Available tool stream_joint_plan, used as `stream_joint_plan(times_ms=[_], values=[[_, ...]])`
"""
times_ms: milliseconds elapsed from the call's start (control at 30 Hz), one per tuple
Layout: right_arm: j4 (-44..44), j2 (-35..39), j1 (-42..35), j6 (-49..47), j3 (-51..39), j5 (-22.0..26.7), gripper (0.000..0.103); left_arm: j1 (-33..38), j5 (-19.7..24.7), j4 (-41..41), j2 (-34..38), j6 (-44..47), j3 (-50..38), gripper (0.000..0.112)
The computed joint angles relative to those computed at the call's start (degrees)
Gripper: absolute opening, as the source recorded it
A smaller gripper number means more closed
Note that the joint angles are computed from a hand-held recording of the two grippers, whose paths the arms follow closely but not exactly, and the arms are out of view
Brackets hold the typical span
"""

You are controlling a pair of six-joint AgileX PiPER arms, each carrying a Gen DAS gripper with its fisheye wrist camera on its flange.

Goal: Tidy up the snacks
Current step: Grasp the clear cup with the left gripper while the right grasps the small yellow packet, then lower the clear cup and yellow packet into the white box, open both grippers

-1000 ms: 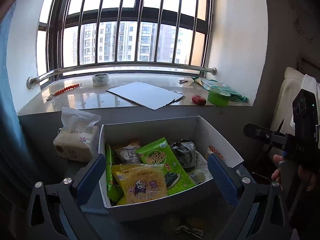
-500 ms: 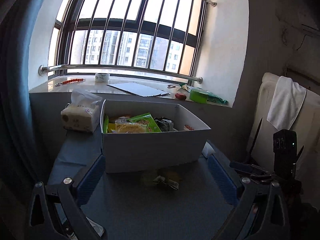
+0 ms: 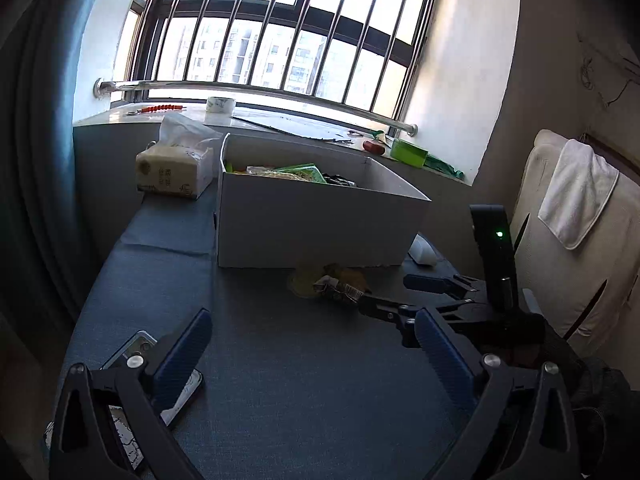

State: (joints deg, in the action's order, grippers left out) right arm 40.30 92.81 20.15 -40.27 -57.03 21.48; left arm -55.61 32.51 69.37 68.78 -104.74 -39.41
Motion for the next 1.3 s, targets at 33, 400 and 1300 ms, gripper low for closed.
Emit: stream_joint_plan(times_ms=[33, 400, 1300], values=[[-4.60, 1.49, 1.21, 3.63, -1.59, -0.77, 0.103, 0.36, -0.38, -0.42, 0.31, 0.30, -0.10, 0.103], [-3.91, 4.15, -0.11, 1.94, -3.98, 3.98, 0.037, 4.66, -3.50, -2.42, 3.09, 1.34, -0.07, 0.103], [26.13, -21.82, -26.66, -22.80, 18.96, 16.84, 0.037, 18.41, -4.61, -40.99, 37.47, 54.44, -33.81, 0.041]])
